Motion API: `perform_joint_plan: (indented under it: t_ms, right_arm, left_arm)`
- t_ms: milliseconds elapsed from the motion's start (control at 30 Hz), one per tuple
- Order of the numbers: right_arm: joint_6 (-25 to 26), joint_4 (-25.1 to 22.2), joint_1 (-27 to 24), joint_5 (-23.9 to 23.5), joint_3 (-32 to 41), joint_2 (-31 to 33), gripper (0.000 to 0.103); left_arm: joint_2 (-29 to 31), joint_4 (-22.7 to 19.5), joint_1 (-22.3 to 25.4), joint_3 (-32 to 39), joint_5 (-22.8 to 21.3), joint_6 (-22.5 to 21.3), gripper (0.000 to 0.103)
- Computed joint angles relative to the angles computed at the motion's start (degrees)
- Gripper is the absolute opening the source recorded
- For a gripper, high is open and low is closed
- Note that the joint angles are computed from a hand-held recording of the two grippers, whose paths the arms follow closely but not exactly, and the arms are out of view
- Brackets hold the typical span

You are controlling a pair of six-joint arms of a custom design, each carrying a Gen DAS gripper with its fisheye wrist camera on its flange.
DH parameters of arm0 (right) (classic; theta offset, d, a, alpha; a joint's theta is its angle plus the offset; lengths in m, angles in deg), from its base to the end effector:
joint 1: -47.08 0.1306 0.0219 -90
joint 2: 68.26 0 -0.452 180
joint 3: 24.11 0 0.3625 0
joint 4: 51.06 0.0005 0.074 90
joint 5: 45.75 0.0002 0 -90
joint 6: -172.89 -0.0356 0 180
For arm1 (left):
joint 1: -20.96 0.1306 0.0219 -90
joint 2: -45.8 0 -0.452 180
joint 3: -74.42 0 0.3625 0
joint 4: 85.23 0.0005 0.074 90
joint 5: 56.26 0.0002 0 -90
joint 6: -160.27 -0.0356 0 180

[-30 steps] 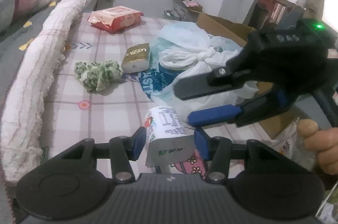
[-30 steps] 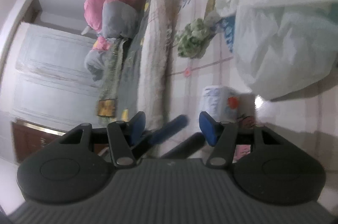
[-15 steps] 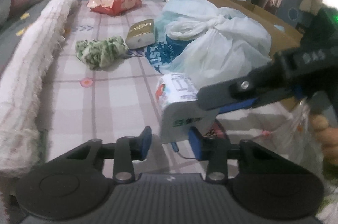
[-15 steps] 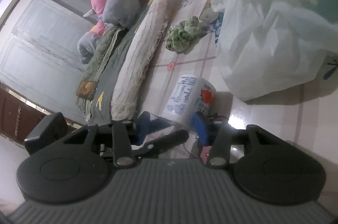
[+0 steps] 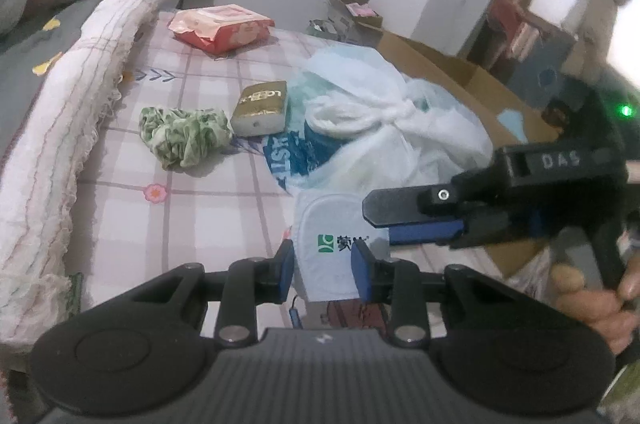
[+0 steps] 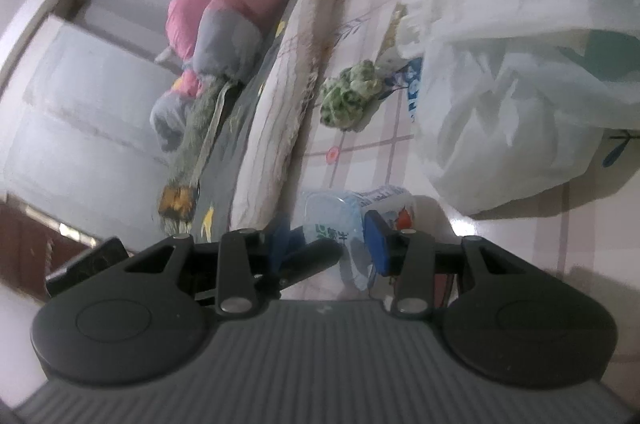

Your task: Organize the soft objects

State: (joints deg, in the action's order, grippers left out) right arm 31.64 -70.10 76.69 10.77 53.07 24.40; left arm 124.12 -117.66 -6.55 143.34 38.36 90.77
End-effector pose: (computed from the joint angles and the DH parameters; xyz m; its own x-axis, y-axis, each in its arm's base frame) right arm 0.4057 0.2526 0.4264 -0.9380 0.2151 -0.2719 -0.1211 0.5317 0.8382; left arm 0.3261 -0.1736 0.4409 -0.7339 -0.0113 -0.6791 0.2740 0.9100 -0.3113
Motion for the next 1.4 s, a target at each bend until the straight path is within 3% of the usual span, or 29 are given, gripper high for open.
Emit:
perform_joint_plan:
  t_ms: [233,467,833,1000,1167,1267,1400]
  right_arm:
    - [-2.87,0.94,0.18,1.45,0.27,1.37,0.034]
    - [-4.84,1.15,0.23,1.65,0.49,1.91,0.03]
    - [-4.39,0.06,-1.46,0.4,2.42,-1.57,0.03]
    - [-2.4,-1.13,-6.09,0.69,3.71,-5.81,0.03]
    - [2.43,-7.3,-13.9,1.05,5.31,-10.53,0.03]
    - [4.83,-11.96,-19.77,-0.07,6.0,-12.2,0.03]
    - [7.39,-19.08,-27.18,-2.17,6.05,-12.46,0.03]
  left_arm:
    - [2.17,-0.24,1.53,1.71,1.5,3.45,0.037]
    - [2.58,-1.26,1.64,2.42,1.41,4.23,0.037]
    - [1.79,-6.97,-2.66,8.74,-5.16,4.82,0.036]
    - [4.24,-6.82,-6.95,15.92,-7.97,1.91,0.039]
    - [10.31,-6.5,-11.73,24.94,-7.97,-1.07,0.042]
    - [14.96,-6.47,-14.36,30.42,-6.66,-2.79,0.042]
    - [22.25,-9.94,-16.48,38.11,-2.35,-2.8,0.042]
